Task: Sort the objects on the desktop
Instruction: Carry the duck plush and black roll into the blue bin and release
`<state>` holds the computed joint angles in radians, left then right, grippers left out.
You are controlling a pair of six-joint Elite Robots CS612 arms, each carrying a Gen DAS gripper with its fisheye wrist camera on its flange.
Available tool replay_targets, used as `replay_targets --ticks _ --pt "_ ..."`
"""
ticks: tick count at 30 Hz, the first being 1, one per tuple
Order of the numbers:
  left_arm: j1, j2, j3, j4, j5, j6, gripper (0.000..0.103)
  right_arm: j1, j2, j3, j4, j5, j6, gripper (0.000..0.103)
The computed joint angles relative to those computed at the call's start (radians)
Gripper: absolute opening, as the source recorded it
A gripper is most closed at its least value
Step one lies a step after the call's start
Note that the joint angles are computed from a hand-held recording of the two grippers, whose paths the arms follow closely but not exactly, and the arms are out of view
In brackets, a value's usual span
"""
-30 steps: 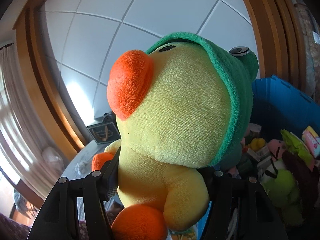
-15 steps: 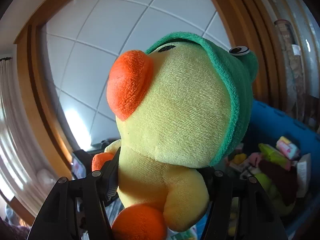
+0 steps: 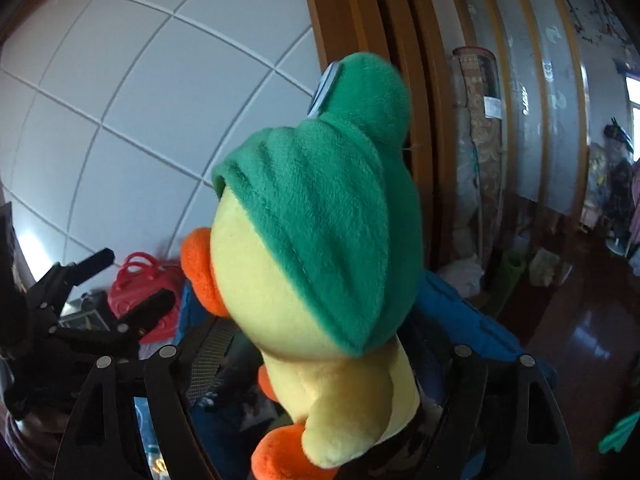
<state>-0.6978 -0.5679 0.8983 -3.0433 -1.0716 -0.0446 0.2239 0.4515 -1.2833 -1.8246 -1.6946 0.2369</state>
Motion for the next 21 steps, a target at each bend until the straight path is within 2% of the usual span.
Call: replay_targets --ticks 4,6,8,11,14,17,20,21 --pt "-0.005 0.005 -0.009 0.048 0.053 -0.06 0.103 -0.025 0.019 -0.011 -0.081 0.031 0.001 0.098" --pt "-0.007 0.005 -0.004 0.05 0.068 -0.074 0.103 -0.03 0.009 -0.01 -0.095 0.048 -0.032 0.098" --pt "-0.011 0.002 0.007 0.053 0.096 -0.076 0.103 -0.038 0.002 -0.008 -0.104 0.084 -0.02 0.098" --pt "-0.021 -0.002 0.027 0.039 0.154 -0.064 0.103 -0.045 0.014 -0.03 -0.11 0.139 -0.01 0.098" --pt "-0.026 -0.023 0.077 0.002 0.185 -0.084 0.103 -0.043 0.034 -0.047 -0.127 0.161 -0.025 0.098" --pt "-0.036 -0.047 0.139 -0.06 0.232 -0.096 0.103 -0.019 0.074 -0.098 -0.139 0.126 -0.048 0.098" --pt "-0.043 -0.075 0.215 -0.131 0.262 -0.108 0.103 0.02 0.115 -0.142 -0.169 0.036 -0.105 0.099" --pt "-0.049 -0.08 0.237 -0.166 0.298 -0.1 0.103 0.03 0.13 -0.155 -0.188 0.016 -0.131 0.099"
